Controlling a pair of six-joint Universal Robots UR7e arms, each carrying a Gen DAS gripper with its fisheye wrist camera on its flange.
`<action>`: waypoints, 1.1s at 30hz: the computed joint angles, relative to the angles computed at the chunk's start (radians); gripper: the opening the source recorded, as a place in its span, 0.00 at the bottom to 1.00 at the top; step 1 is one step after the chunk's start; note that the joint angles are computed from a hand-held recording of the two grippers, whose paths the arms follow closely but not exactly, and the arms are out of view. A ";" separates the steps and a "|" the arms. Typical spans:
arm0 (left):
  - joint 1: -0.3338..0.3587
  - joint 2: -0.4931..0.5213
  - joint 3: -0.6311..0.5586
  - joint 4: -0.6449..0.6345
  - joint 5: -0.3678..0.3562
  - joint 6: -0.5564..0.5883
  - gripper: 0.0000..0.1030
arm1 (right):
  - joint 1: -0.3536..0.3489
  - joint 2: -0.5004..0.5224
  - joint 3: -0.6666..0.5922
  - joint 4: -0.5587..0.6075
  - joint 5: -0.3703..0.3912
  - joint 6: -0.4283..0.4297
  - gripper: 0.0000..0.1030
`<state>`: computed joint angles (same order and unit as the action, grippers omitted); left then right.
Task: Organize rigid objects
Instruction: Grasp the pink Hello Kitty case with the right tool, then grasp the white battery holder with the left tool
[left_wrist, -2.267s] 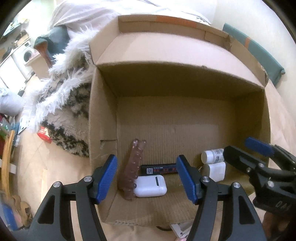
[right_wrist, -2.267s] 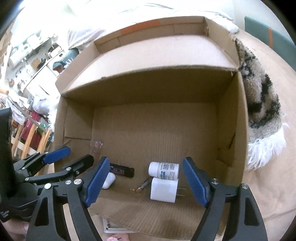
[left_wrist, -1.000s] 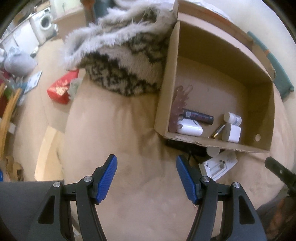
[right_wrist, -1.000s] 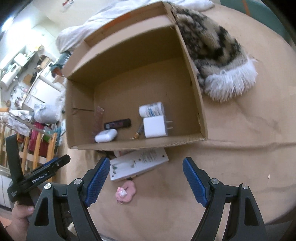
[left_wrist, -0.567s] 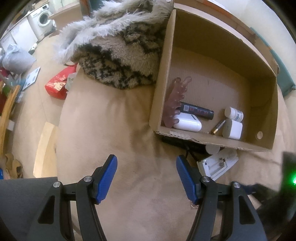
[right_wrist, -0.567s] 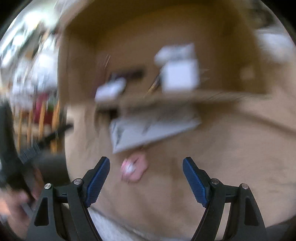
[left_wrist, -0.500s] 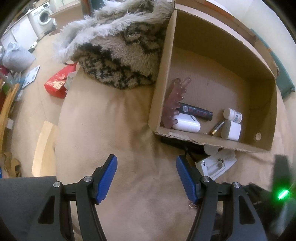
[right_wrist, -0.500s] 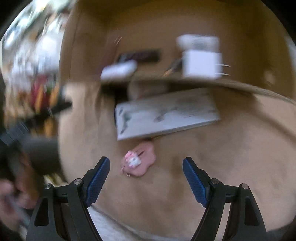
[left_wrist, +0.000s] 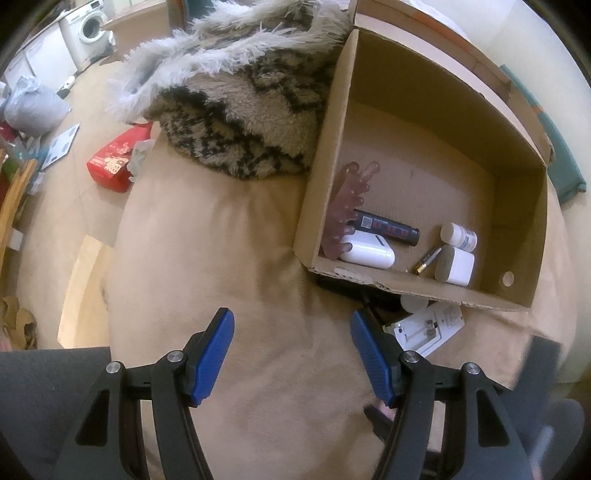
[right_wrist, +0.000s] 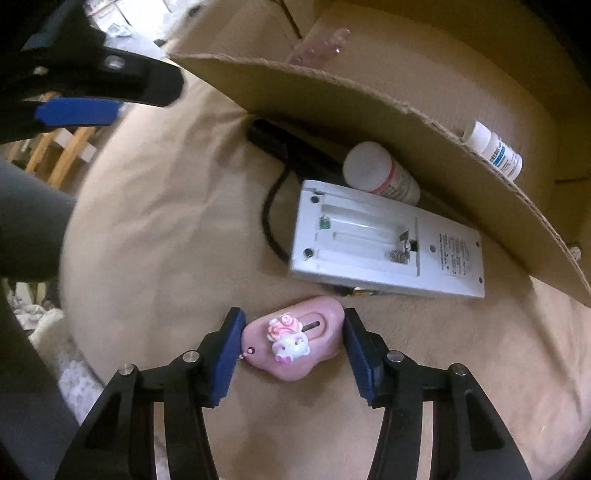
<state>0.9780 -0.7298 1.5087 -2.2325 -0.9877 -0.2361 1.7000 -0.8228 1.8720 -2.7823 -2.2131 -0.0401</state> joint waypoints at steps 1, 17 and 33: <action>0.001 0.000 -0.001 0.004 0.000 -0.002 0.61 | 0.001 -0.020 0.012 0.008 0.028 0.013 0.55; 0.012 0.079 -0.073 0.136 -0.241 -0.065 0.48 | -0.071 -0.295 0.210 -0.340 0.096 0.145 0.55; 0.030 0.168 -0.147 0.151 -0.349 -0.134 0.19 | -0.108 -0.323 0.215 -0.331 0.145 0.159 0.55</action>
